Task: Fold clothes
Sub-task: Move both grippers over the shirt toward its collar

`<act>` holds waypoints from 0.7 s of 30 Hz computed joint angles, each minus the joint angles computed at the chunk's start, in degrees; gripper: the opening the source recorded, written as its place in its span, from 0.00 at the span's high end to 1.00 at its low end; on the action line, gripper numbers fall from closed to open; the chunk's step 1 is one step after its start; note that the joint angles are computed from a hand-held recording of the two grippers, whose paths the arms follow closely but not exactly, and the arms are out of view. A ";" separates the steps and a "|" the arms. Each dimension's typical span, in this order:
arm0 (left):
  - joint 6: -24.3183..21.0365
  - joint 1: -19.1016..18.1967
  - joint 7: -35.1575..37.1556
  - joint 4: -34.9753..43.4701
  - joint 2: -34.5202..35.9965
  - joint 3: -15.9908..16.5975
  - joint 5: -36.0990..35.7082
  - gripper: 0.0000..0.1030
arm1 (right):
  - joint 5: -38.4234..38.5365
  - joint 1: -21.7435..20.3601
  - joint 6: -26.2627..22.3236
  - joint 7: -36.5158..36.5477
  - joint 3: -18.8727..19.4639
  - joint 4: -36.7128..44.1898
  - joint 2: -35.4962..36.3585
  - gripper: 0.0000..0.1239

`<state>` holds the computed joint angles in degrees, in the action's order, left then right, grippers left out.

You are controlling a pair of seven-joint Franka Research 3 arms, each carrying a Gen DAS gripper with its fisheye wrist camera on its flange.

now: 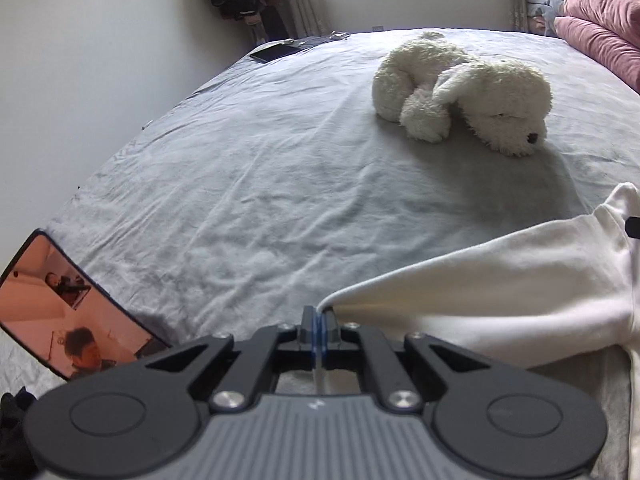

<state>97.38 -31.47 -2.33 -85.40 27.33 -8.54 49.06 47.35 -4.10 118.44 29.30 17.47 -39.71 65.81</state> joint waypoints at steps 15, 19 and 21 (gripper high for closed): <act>4.24 0.22 4.40 2.41 0.34 0.63 1.15 0.56 | 1.05 -0.52 4.03 -2.78 0.91 -1.00 -0.32 0.50; 8.67 1.37 9.98 6.67 3.70 0.81 0.83 0.54 | 0.91 -0.05 4.65 -2.12 0.50 1.24 1.03 0.50; 13.45 2.53 13.33 8.88 5.81 1.01 -0.53 0.51 | 0.56 0.17 5.39 -1.91 0.41 2.17 1.62 0.50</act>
